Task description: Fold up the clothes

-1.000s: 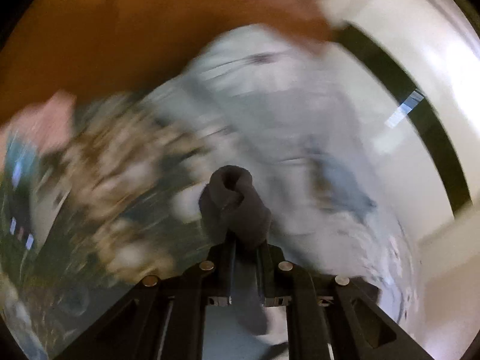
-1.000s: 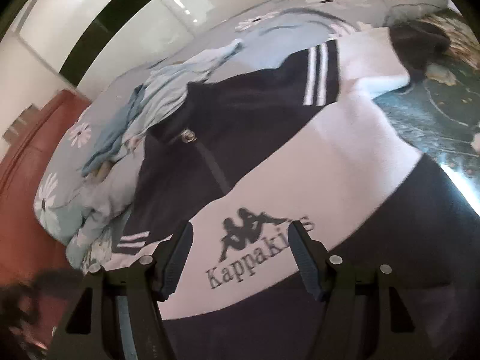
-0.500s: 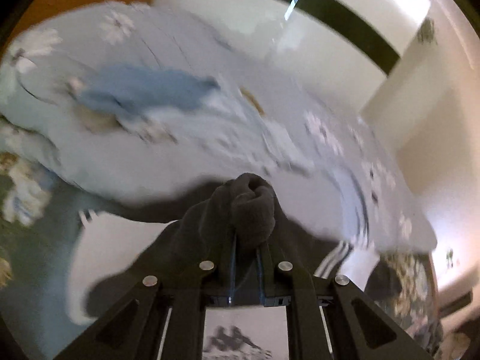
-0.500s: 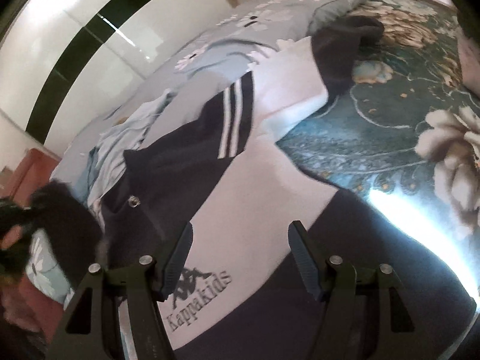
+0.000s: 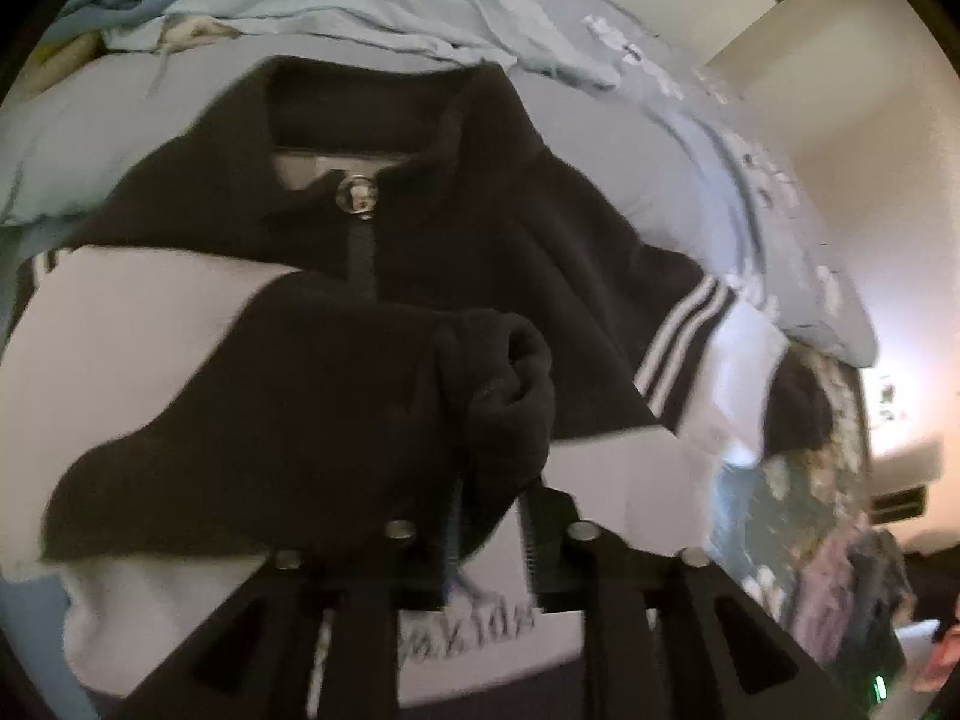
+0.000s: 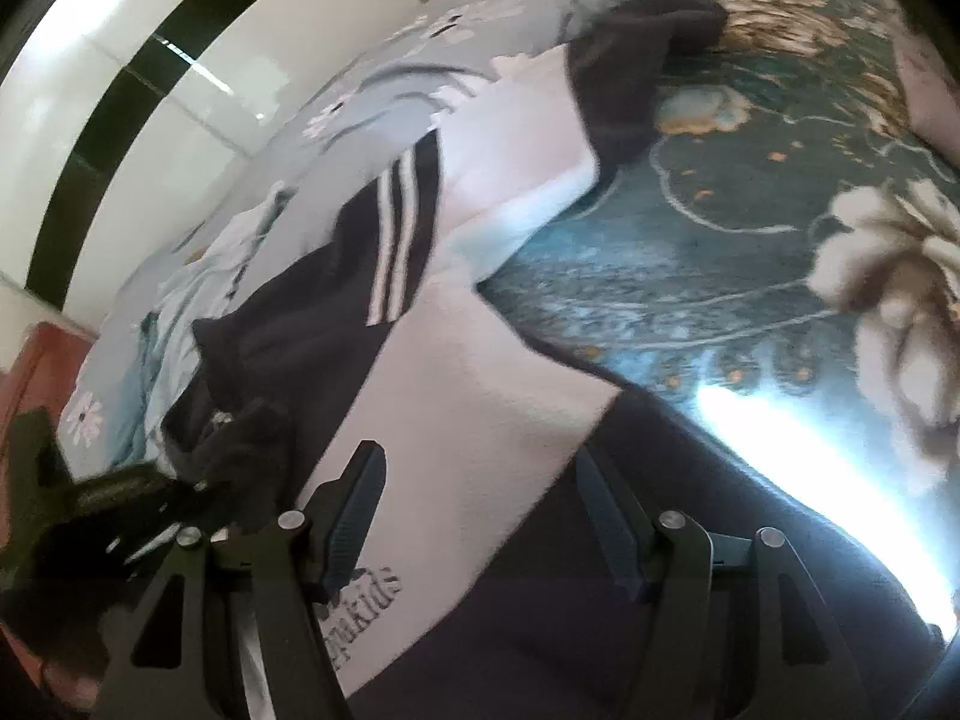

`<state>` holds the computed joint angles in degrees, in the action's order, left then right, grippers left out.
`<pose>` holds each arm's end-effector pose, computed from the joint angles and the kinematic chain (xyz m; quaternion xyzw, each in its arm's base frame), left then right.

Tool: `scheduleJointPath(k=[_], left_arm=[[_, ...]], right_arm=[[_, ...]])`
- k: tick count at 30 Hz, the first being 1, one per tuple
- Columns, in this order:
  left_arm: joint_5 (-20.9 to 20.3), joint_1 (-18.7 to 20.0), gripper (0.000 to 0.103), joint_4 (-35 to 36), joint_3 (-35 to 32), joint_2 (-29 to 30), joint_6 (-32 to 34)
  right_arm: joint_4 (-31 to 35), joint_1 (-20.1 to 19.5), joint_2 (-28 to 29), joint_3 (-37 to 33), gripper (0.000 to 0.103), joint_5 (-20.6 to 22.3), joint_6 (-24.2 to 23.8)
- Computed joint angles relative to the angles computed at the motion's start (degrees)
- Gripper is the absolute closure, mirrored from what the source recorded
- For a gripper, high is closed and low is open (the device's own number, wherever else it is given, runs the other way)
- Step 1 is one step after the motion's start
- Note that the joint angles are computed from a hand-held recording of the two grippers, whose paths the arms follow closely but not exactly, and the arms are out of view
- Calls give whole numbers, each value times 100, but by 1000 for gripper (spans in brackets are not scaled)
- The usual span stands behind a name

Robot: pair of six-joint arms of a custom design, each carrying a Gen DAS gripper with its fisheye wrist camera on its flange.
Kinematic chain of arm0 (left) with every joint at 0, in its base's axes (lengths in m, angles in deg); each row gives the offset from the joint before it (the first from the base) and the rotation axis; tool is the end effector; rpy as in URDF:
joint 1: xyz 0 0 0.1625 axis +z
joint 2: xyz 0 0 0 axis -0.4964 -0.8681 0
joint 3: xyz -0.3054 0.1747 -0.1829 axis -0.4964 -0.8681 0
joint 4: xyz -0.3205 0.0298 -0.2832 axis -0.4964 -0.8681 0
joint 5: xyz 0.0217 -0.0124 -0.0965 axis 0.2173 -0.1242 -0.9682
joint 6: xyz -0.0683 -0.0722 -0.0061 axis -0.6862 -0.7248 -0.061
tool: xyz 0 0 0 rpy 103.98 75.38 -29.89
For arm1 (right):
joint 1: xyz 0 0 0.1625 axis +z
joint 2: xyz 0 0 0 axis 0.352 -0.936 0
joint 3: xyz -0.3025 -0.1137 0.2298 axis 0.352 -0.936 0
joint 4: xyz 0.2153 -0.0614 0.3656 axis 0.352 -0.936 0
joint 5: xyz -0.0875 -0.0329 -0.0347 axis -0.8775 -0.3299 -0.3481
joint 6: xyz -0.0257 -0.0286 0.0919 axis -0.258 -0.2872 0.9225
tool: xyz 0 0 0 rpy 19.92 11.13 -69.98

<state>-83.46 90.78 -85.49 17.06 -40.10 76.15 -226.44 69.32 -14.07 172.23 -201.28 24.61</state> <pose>-0.2760 -0.8456 0.0173 0.1243 0.9753 -0.0975 0.1542 0.0803 -0.6905 0.2086 -0.2635 -0.8463 0.4281 0.1761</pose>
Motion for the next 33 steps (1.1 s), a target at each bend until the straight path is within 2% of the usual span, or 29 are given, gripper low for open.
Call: scheduleJointPath(k=[1, 3, 4, 8, 11, 12, 15, 17, 20, 23, 26, 27, 29, 30, 31, 33], left_arm=[[-17, 11, 54, -358, 565, -366, 22], [5, 27, 40, -1013, 1535, -1020, 69], [268, 12, 36, -1450, 2092, -1362, 109], [1062, 55, 36, -2074, 3361, -2198, 52], [1992, 123, 36, -1946, 3733, -2385, -176], [2070, 196, 36, -1813, 3767, -2411, -338], [1710, 422, 36, -1768, 3836, -2475, -683], [1458, 503, 36, -1899, 3873, -2501, -773], [1131, 576, 36, -2204, 3855, -2462, -805], [899, 618, 36, -2245, 3669, -2338, -837], [1062, 603, 36, -2156, 3458, -2177, -704], [1083, 613, 36, -2125, 3421, -2161, -694], [1090, 631, 36, -2123, 3408, -2152, -729], [1077, 641, 36, -2145, 3426, -2159, -767], [1042, 651, 36, -2177, 3463, -2180, -809], [1007, 656, 36, -2203, 3507, -2205, -842]], right_arm=[[45, 4, 14, -29, 35, 67, -55], [49, 39, 62, -85, 35, 184, -244], [42, 60, 87, -114, 35, 241, -347], [251, 118, 225, -328, 35, 528, -771], [690, 117, 407, -687, 35, 710, -1058], [816, 111, 487, -840, 35, 740, -1187], [1364, 62, 758, -1409, 32, 899, -1570], [1965, -12, 912, -1808, 31, 1181, -1585], [2469, -47, 1131, -2236, 30, 1351, -1644], [2910, -127, 1290, -2565, 29, 1563, -1273], [2926, -138, 1349, -2675, 30, 1663, -1024], [2965, -126, 1376, -2734, 32, 1669, -961], [3075, -91, 1413, -2830, 49, 1581, -833], [3158, -79, 1426, -2889, 69, 1577, -797], [3256, -68, 1436, -2956, 84, 1602, -783], [3424, -38, 1455, -3096, 85, 1688, -809]])
